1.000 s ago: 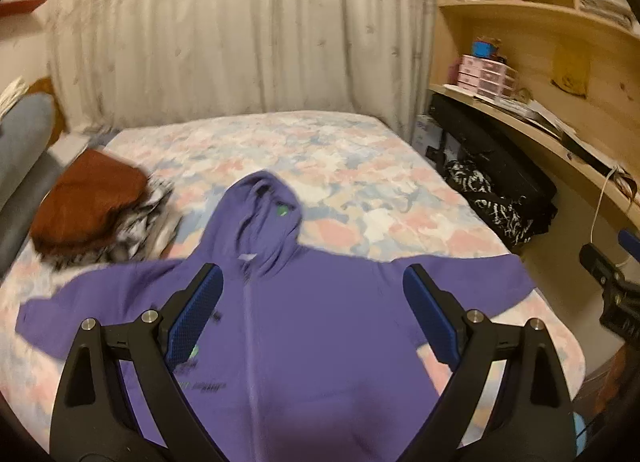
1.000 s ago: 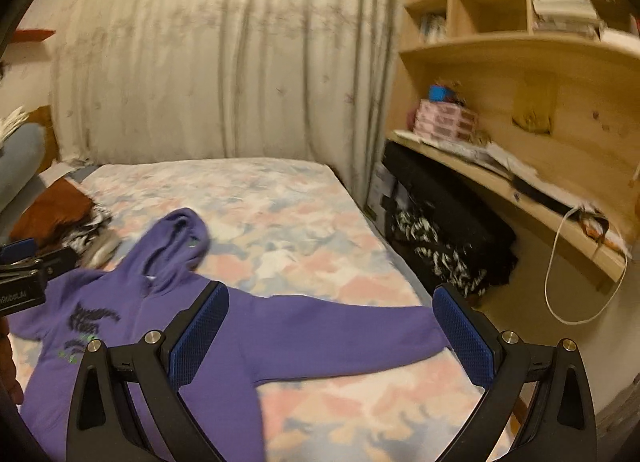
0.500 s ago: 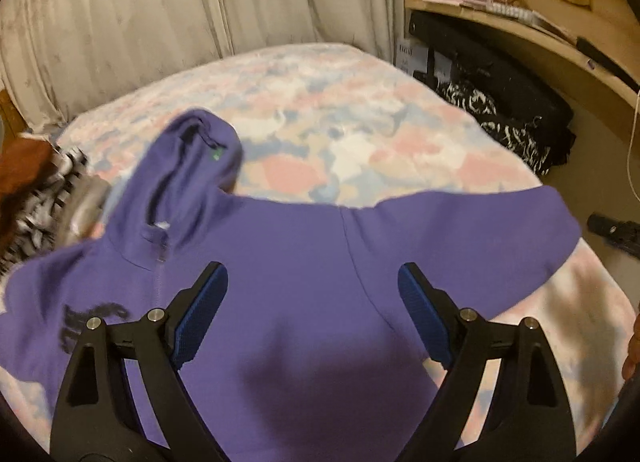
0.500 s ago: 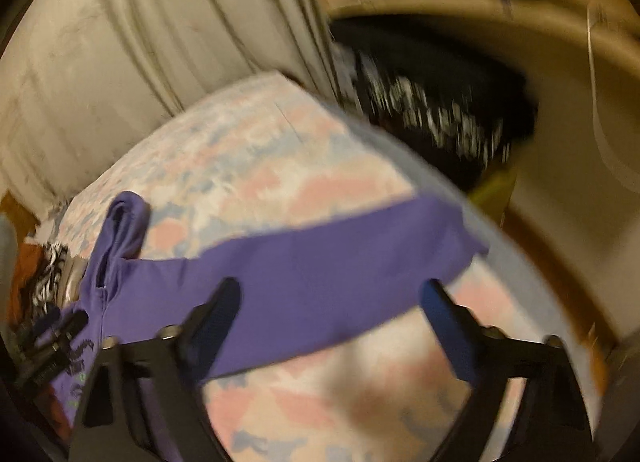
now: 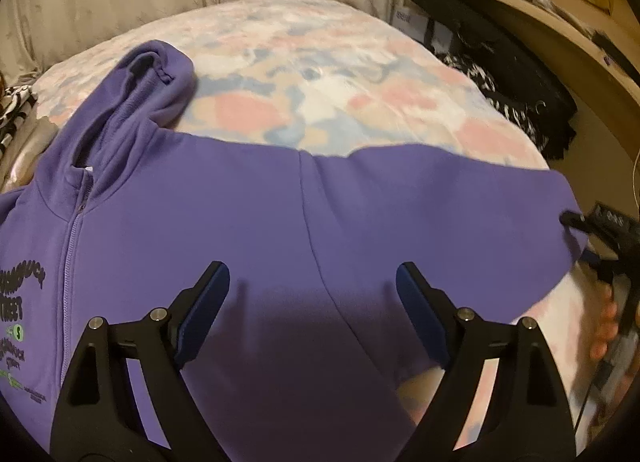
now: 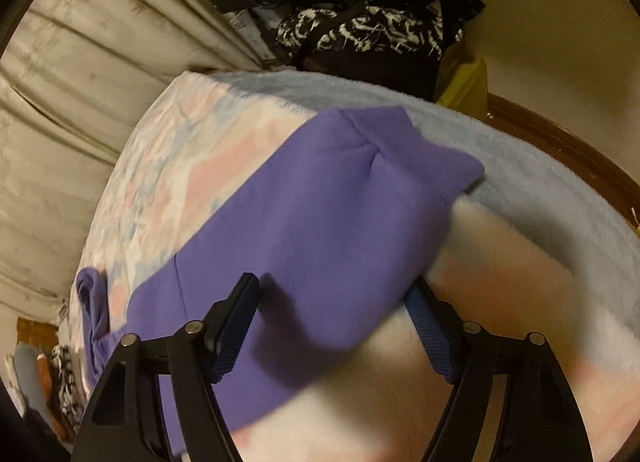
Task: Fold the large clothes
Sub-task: 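Reach the right tool to the hoodie sleeve cuff and grasp it, then fold the gripped sleeve across the hoodie front with the right tool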
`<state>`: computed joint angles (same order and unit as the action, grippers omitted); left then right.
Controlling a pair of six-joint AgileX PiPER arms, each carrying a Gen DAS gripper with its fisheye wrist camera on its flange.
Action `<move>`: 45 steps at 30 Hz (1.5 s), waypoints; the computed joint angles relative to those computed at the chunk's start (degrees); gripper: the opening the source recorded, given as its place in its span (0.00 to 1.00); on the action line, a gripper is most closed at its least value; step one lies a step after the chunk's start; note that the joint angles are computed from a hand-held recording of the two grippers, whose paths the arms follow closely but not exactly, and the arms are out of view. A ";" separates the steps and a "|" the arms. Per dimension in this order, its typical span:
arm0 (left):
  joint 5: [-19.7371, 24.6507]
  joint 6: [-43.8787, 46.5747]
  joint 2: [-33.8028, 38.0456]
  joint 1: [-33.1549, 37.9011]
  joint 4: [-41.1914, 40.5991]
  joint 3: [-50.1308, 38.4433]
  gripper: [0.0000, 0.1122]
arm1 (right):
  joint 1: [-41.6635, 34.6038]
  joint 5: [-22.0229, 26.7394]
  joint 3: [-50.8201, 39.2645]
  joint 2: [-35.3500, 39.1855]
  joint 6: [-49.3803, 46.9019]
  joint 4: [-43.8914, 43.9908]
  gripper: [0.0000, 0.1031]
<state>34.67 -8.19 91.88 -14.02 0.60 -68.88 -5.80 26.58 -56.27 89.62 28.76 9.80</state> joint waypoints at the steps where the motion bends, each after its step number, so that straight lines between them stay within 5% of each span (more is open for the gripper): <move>1: 0.87 -0.29 -0.79 -0.07 0.42 0.13 0.75 | 0.65 -0.01 -1.90 1.91 2.73 -2.50 0.54; 3: 1.71 -0.18 -1.80 0.18 0.84 0.29 0.74 | 2.59 0.69 -4.43 3.47 8.84 -8.20 0.26; 5: 2.76 1.95 -3.16 1.36 -0.97 0.45 0.73 | 5.10 0.77 -4.87 1.32 15.55 -15.07 0.14; 14: 7.63 16.26 -15.65 15.70 -11.06 3.35 0.71 | 28.19 7.81 -18.58 -3.40 27.81 -34.73 0.11; 22: 18.56 42.09 -19.79 42.72 -30.81 3.51 0.71 | 49.10 18.89 -45.09 16.24 21.63 -35.18 0.11; 26: 19.85 47.58 -17.36 50.55 -31.56 4.60 0.71 | 55.32 27.19 -59.60 31.25 17.41 -34.41 0.11; 29: 22.69 52.25 -14.25 55.54 -33.62 4.73 0.71 | 58.44 34.98 -69.07 40.93 13.68 -33.75 0.25; 32: 25.57 55.62 -11.38 58.18 -36.32 3.74 0.71 | 60.66 33.78 -65.12 40.92 13.35 -34.21 0.57; 33: 26.26 56.83 -10.67 59.00 -37.24 3.67 0.71 | 61.77 33.37 -63.25 39.96 14.16 -35.12 0.60; 38: 30.38 57.66 -9.20 58.74 -40.81 3.56 0.71 | 64.45 30.59 -57.57 35.54 17.24 -37.62 0.65; 45: 31.29 55.69 -7.73 53.56 -41.78 4.08 0.71 | 68.72 26.60 -38.72 21.93 35.18 -43.50 0.65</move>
<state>65.97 47.49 84.15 39.54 -41.18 -64.81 62.92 53.18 -94.99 111.55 63.94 -33.70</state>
